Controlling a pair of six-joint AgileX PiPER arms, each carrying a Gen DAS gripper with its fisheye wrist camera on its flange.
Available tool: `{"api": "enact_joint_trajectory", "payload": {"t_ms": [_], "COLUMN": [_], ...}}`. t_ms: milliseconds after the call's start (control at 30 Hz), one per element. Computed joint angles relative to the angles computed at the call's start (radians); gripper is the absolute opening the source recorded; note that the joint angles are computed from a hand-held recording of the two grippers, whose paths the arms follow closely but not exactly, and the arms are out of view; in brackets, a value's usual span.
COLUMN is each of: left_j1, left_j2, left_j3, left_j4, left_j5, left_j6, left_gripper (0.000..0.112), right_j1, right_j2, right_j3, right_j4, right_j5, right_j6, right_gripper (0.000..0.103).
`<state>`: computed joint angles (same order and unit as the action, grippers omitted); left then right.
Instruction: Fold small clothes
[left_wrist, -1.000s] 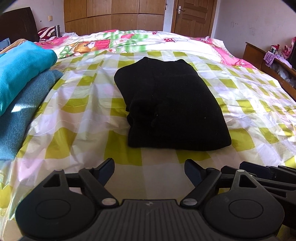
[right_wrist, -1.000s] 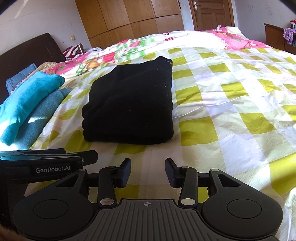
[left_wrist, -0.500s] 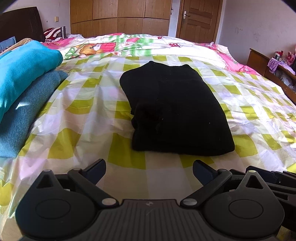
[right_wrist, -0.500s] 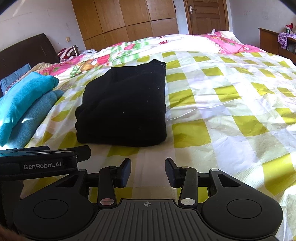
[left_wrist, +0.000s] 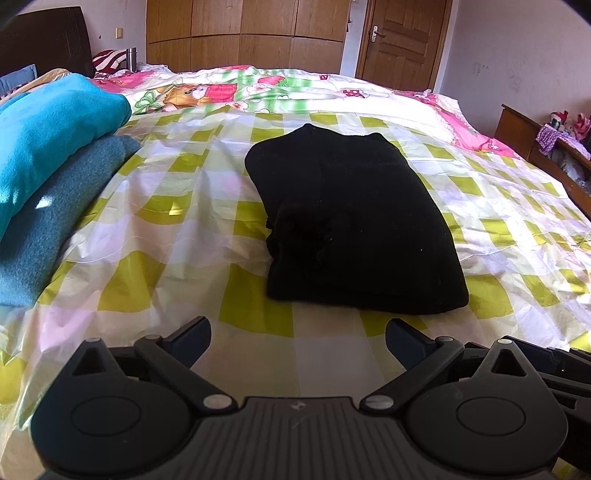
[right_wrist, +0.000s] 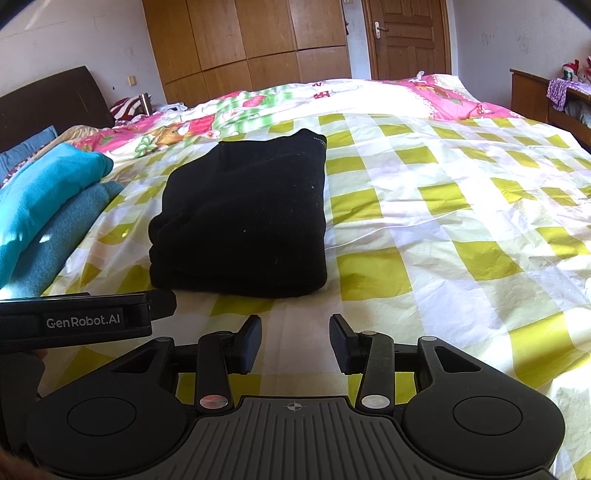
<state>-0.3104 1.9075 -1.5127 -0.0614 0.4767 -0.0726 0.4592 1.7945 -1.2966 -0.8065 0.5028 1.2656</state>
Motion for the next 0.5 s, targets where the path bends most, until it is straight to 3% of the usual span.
{"api": "enact_joint_trajectory", "payload": {"t_ms": [100,300,400,500], "left_j1": [0.013,0.01,0.03,0.049], "left_j2": [-0.008,-0.02,0.047,0.191], "left_j3": [0.007,-0.023,-0.158,-0.395], "left_j4": [-0.053,0.02,-0.044,-0.093], "left_j5": [-0.012,-0.101,-0.059,0.058], "left_j6": [0.041,0.054,0.111,0.156], "left_gripper": [0.103,0.103,0.103,0.103], "right_j1": [0.002,-0.021,-0.061,-0.125], "right_j2": [0.004,0.002,0.016,0.048], "right_j3": [-0.005,-0.021,-0.072,-0.158], "right_j4": [0.005,0.024,0.098,0.246], "right_j5": [0.01,-0.003,-0.022,-0.064], "right_j6": [-0.005,-0.03,-0.124,-0.274], "right_gripper": [0.04,0.041,0.041,0.05]}}
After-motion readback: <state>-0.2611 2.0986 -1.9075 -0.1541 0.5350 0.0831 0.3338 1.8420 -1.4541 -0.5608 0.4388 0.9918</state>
